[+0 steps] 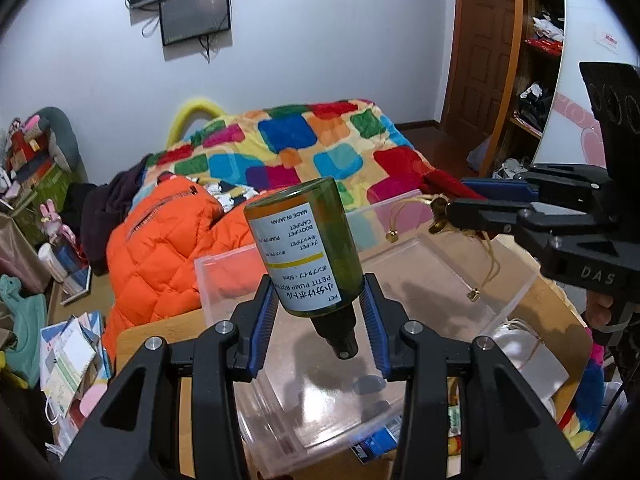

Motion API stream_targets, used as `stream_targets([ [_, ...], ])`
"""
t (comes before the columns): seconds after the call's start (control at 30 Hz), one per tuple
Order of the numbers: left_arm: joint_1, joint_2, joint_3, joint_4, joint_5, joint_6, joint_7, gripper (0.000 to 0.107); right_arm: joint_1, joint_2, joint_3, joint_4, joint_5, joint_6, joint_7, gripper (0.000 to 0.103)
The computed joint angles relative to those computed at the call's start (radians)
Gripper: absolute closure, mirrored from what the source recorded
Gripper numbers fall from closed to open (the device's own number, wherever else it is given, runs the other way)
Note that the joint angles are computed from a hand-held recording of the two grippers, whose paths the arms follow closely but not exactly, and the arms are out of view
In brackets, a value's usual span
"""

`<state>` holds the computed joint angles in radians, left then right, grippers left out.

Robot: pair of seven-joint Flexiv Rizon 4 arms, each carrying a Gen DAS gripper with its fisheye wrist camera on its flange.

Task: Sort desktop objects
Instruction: 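Open the left tool to drop the bottle into the bin while the right tool releases the pouch there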

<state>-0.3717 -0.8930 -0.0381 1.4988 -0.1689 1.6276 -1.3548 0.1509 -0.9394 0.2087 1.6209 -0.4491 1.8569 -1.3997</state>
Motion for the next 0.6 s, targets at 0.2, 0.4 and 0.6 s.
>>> stream_targets([
  [0.2, 0.018, -0.027, -0.016, -0.043, -0.007, -0.075, 0.009, 0.065, -0.036, -0.050, 0.061, -0.068, -0.028, -0.112, -0.027, 0.082],
  [0.4, -0.007, -0.046, 0.031, -0.089, 0.007, -0.172, -0.011, 0.065, -0.032, -0.073, 0.077, -0.117, 0.009, -0.220, -0.088, 0.081],
  [0.6, -0.017, -0.057, 0.055, -0.125, 0.043, -0.251, -0.040, 0.065, -0.011, -0.078, 0.067, -0.151, 0.068, -0.307, -0.146, 0.081],
])
